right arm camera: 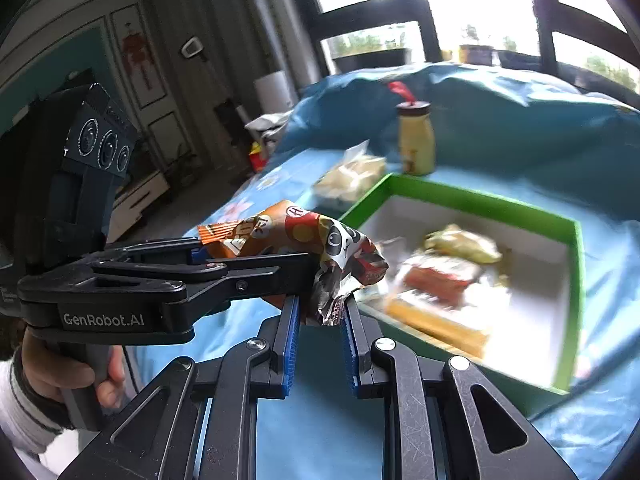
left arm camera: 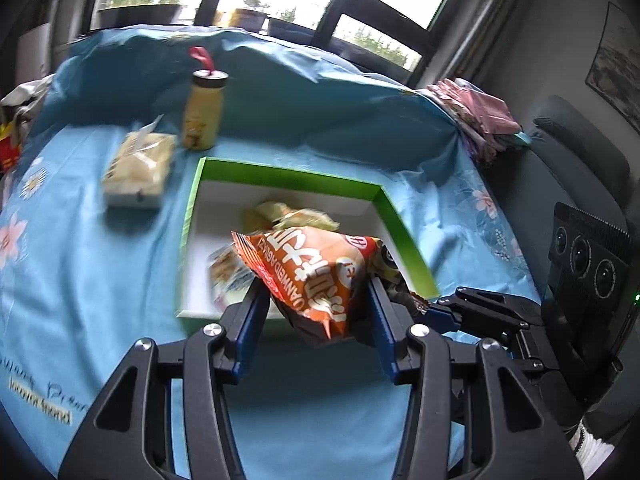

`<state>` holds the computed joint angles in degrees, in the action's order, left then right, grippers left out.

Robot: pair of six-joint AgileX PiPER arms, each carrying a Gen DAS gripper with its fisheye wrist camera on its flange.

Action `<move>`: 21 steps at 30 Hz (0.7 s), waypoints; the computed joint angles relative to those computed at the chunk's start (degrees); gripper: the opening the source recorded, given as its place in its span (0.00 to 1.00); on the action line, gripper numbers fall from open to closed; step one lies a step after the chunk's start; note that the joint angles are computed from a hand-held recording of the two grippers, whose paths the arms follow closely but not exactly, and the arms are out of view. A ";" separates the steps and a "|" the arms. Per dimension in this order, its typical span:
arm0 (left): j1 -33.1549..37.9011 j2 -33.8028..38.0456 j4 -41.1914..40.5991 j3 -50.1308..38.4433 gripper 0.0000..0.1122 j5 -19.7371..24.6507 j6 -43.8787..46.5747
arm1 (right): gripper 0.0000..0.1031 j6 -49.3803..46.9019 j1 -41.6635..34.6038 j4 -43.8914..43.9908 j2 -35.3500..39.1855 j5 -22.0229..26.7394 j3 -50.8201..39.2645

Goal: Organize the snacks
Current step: 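Lift the chip bag and carry it over the green box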

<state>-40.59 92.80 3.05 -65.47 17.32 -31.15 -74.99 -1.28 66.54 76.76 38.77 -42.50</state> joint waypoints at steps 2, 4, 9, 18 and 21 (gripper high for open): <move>0.22 2.36 -3.29 -3.06 0.42 0.56 3.81 | 0.21 -0.26 -2.82 -0.40 0.97 1.41 -1.42; 0.17 4.72 -4.39 -6.09 0.42 1.35 5.67 | 0.21 -0.54 -4.26 -0.65 2.05 1.57 -2.60; 0.68 11.07 -8.49 -13.74 0.42 3.68 10.53 | 0.21 -1.98 -7.59 -0.25 5.73 2.00 -5.14; 1.89 18.77 -11.41 -21.99 0.42 7.21 13.75 | 0.21 -2.92 -9.28 -0.05 13.55 1.45 -9.68; 2.17 20.51 -11.24 -23.67 0.42 8.08 13.72 | 0.21 -2.75 -8.93 -0.15 15.58 0.93 -10.75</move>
<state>-38.42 113.30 -8.19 -89.13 25.40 -17.44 -77.74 -10.21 66.39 92.34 39.70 -53.25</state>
